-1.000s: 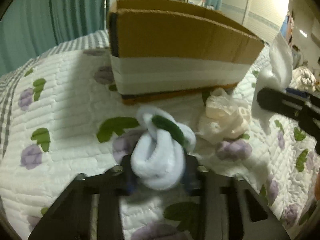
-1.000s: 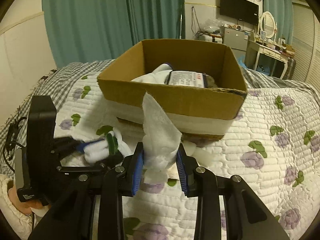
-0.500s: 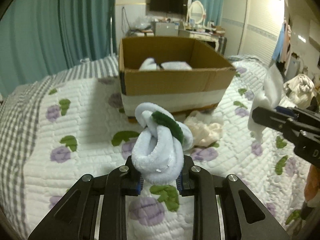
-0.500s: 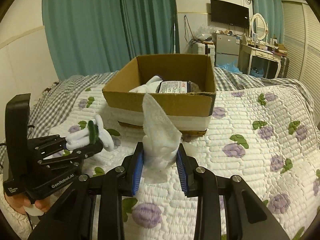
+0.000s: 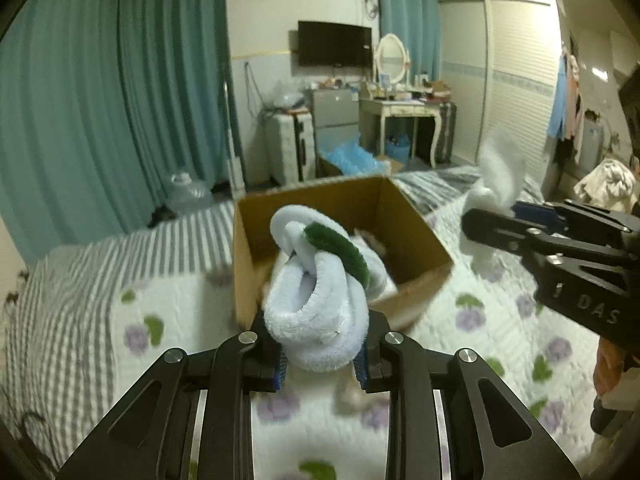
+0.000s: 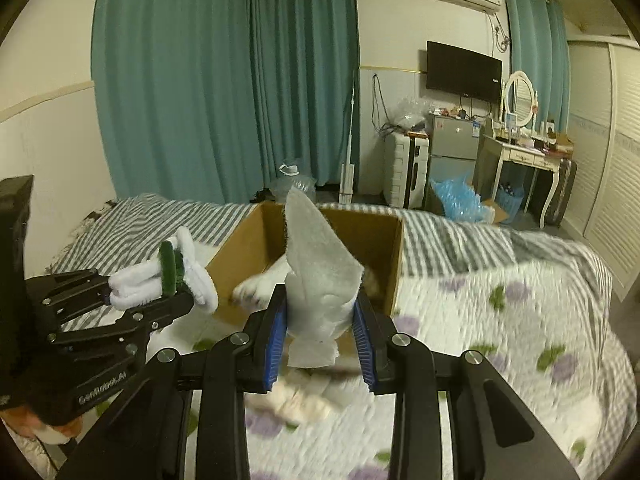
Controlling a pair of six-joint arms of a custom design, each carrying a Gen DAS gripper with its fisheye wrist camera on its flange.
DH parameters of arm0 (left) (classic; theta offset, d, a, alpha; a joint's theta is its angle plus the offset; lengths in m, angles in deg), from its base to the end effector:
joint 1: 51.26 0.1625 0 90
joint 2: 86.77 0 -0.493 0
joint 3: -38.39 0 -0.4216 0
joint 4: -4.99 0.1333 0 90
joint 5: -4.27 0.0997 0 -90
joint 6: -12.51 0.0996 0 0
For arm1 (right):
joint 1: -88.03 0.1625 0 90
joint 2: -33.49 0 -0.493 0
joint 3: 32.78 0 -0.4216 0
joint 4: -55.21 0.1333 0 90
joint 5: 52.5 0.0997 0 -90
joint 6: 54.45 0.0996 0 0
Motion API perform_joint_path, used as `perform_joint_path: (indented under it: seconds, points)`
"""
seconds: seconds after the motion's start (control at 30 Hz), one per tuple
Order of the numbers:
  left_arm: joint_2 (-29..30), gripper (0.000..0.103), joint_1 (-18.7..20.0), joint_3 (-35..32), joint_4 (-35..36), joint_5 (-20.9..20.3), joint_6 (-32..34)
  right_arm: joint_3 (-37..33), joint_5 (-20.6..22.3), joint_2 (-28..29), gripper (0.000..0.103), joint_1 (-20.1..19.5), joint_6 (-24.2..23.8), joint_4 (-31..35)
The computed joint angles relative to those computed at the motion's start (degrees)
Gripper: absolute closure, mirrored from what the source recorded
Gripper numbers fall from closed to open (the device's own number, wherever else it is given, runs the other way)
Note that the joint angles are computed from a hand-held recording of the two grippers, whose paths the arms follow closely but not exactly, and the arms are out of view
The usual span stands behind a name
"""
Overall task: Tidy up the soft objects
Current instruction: 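Carry the bag and rolled sock into the box and open both grippers, then grasp the cream lace cloth with the left gripper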
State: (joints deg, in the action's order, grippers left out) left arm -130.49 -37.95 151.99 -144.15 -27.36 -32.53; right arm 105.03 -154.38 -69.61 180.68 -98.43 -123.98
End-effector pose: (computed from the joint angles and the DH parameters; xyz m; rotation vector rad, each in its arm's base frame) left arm -0.5235 -0.3480 0.0375 0.7429 2.1784 -1.0162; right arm 0.1299 -0.3665 0.4271 0.8359 -2.2660 1.0732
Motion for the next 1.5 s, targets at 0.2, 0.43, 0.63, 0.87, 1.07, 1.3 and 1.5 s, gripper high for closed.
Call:
perform_joint_path:
  seconds: [0.2, 0.43, 0.63, 0.87, 1.07, 1.3, 1.5]
  points:
    - [4.35, 0.075, 5.35, -4.37, -5.61, 1.27, 6.15, -6.12, -0.76, 8.87, 0.072, -0.64, 0.92, -1.34]
    - [7.78, 0.042, 10.09, -7.54, -1.62, 2.59, 5.07, -9.84, -1.38, 16.88, 0.047, -3.99, 0.49, -4.19]
    - [7.66, 0.021, 10.06, -6.32, -3.68, 5.93, 4.85, -9.97, -0.26, 17.23, 0.026, -5.9, 0.43, -6.44]
    - [3.63, 0.02, 5.87, -4.77, 3.92, 8.96, -0.97, -7.59, -1.15, 11.61, 0.005, -3.73, 1.37, -9.56]
    - [-2.4, 0.02, -0.28, -3.12, 17.77, 11.44, -14.26, -5.17, -5.41, 2.87, 0.005, 1.98, 0.99, -5.19]
    - [-7.08, 0.02, -6.59, -1.78, 31.44, 12.23, -27.24, -3.52, -11.92, -5.0, 0.004, 10.49, 0.05, -0.68]
    - [-6.85, 0.02, -9.01, -1.08, 34.24, 10.14, -32.83, -1.54, -13.79, -8.53, 0.004, 12.17, -0.76, 3.54]
